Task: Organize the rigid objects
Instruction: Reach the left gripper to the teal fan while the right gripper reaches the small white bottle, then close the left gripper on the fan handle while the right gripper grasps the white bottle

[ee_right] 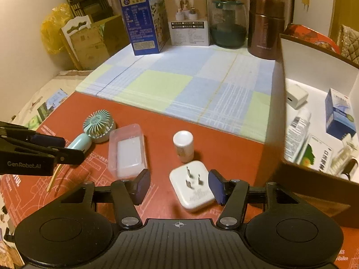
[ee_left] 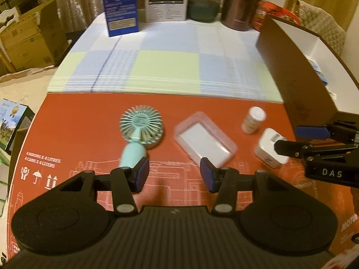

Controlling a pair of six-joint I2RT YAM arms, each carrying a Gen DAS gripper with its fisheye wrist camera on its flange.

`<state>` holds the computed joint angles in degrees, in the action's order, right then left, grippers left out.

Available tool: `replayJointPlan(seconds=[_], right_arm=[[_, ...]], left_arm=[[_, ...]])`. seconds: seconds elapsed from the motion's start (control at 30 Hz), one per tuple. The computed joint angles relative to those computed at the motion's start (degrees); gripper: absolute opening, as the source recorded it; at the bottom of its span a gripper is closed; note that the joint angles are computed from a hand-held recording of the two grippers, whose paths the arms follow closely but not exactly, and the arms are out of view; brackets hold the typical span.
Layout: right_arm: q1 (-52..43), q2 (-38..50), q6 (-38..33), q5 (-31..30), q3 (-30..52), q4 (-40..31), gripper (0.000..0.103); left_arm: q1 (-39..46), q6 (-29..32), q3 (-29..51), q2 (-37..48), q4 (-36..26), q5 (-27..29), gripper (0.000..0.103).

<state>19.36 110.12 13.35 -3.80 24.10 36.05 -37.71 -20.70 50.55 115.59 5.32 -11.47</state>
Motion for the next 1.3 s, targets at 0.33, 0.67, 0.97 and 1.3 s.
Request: replayJointPlan(seconds=[0.33,0.67,0.97,1.3], right_arm=[[0.6,8.7,-0.9,2.6,9.7,-2.2,0.045],[-0.1,14.4,-1.8,3.0,16.2,-4.5,0.044],[-0.4,16.8,-2.7,2.9,18.7,-5.1,0.032],[-0.3,15.8,-4.2,3.3,17.5,-3.0,0.024]], left_arm=[[4.9,3.3,2.2,5.2,2.3,0.2,0.046],[7.1,6.7,5.8,9.9,1.5,0.7,0.046],[7.7,7.6,9.3,13.2,-0.2,0.9,0.046],[7.7,7.9,10.9,15.1,-0.5,0.6,0.045]])
